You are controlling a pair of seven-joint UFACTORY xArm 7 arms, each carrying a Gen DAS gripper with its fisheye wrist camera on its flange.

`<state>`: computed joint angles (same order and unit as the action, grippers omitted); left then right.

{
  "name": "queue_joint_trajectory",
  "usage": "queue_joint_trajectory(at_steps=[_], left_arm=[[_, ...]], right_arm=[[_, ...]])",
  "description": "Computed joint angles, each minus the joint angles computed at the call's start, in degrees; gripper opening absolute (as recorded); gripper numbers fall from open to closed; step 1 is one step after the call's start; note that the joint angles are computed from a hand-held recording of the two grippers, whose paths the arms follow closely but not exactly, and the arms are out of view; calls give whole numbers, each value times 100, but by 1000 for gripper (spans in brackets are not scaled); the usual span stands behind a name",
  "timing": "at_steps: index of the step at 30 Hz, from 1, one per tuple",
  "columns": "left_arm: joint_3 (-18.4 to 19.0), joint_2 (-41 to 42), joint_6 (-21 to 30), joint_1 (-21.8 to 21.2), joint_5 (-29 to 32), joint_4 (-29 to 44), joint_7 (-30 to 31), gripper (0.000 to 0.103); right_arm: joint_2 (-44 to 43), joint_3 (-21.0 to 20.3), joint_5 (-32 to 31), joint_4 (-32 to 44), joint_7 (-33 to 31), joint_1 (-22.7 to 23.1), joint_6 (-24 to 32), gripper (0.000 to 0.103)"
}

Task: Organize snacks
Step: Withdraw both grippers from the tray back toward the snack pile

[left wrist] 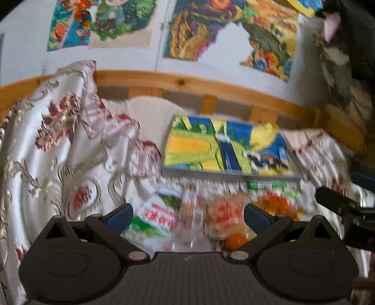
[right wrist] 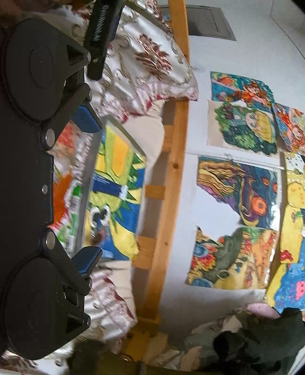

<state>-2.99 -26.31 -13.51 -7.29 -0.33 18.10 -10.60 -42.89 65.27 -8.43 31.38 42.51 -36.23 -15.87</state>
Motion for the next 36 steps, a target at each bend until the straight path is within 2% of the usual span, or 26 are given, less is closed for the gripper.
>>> queue_joint_trajectory(at_steps=[2,5,7,17,20,32,36], left_arm=[[81,-47,156,-58,23,-62,12,102],[464,-122,399,-371,-40,-92,-63,102],[577,-164,471,-436,-84,-118,-78,102],[-237,-179,1181,405,-31,43,-253,102],[-365,-159,1302,542,49,90,-340,102],[-749,-114,1343,943,363,150,-776,102],[-427,-64,1345,648,302,191,-719,102]], right_arm=[[192,-58,-31,1,-3,191,140,102],[331,-128,-72,-22,32,460,398,102],[434,-161,-137,-32,55,609,514,102],[1103,-202,-528,92,-9,897,875,102],[1237,-225,-600,121,-7,909,899,102],[1463,-277,-760,159,-34,934,941,102],[1627,-273,-853,226,-218,855,766,102]])
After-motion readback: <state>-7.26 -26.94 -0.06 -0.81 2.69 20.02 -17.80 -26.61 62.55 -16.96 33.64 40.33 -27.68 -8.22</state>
